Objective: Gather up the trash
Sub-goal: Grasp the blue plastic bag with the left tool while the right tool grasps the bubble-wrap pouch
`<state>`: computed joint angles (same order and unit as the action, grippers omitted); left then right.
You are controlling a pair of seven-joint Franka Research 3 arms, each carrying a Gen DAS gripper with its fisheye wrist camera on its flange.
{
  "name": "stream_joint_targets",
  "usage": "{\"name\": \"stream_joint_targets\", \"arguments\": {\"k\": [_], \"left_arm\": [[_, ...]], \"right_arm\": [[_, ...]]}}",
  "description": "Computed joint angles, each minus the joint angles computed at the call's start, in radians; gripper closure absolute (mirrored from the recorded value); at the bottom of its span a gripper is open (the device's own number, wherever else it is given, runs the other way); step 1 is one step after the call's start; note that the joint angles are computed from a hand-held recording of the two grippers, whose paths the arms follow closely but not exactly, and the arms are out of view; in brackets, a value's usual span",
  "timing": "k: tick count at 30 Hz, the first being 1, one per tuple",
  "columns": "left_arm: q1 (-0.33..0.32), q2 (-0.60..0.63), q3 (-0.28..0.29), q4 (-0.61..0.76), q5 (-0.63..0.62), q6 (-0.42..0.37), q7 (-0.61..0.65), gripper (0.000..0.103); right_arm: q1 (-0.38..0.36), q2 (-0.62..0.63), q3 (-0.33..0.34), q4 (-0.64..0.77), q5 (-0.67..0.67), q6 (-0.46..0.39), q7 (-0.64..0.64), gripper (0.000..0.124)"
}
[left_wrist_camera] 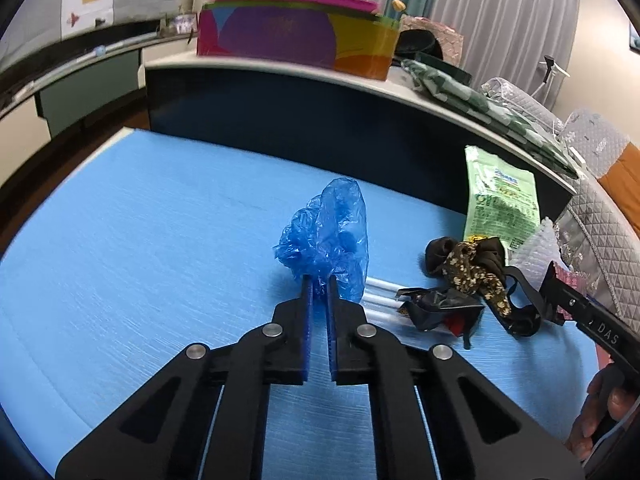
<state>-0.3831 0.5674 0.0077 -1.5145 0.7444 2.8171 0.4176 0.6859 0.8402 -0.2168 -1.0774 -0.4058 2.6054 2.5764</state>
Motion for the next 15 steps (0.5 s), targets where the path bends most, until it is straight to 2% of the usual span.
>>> {"name": "stream_joint_targets", "arguments": {"k": [6,15], "left_arm": [[-0.038,-0.041,0.036,-0.029,0.093,0.015,-0.061,0.098],[-0.048,-0.101,0.022,-0.078,0.205,0.025,-0.125,0.098]], "right_arm": [[0.038,-0.088,-0.043,-0.122,-0.064,0.046,0.075,0.049],[0.094,-0.24,-0.083,-0.306,-0.256,0.089,0.231,0.049]]}}
